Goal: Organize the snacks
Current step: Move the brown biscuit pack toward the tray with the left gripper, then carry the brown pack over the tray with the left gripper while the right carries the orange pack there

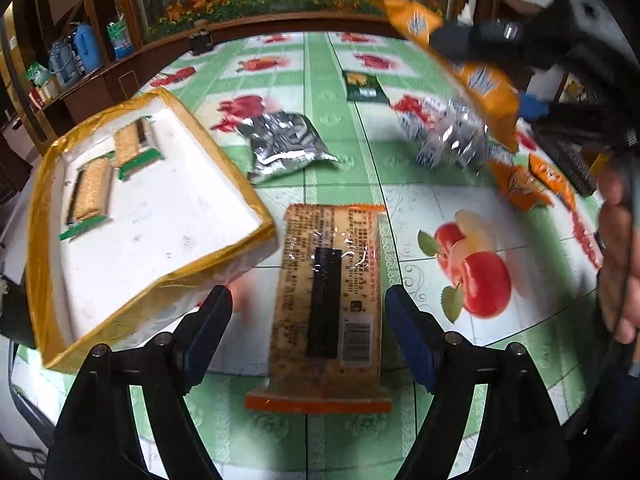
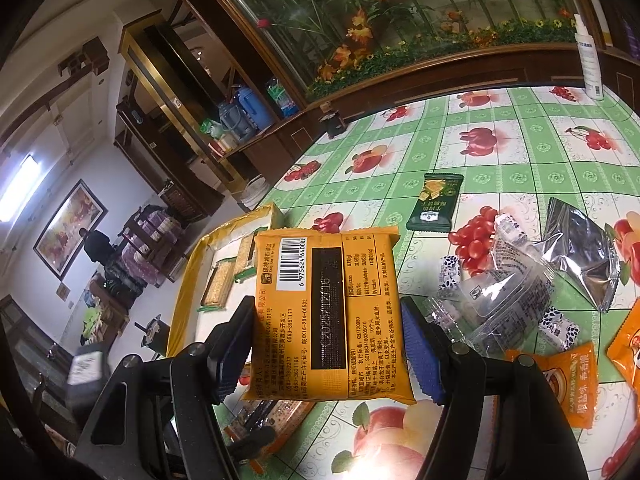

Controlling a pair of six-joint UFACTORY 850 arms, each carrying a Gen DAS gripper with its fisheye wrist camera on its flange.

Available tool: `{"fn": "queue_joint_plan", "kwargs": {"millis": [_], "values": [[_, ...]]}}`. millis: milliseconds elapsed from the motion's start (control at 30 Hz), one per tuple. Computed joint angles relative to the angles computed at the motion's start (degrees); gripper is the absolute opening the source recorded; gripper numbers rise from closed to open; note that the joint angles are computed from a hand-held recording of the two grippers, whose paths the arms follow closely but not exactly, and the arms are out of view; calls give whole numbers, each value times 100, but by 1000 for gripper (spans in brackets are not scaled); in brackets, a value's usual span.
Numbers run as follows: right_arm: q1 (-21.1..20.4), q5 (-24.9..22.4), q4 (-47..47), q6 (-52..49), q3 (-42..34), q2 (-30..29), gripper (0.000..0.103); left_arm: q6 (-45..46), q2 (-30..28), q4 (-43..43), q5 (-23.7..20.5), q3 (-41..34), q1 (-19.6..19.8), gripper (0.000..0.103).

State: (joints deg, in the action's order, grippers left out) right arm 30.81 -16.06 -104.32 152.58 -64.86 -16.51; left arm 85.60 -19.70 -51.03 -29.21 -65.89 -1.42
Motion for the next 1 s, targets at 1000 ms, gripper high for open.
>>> {"fn": "queue_joint_plan", "kwargs": {"millis": [1000], "values": [[25,65,-17,-39,-63,-52,71,3962,822,-4073,878,850,33,52]]}}
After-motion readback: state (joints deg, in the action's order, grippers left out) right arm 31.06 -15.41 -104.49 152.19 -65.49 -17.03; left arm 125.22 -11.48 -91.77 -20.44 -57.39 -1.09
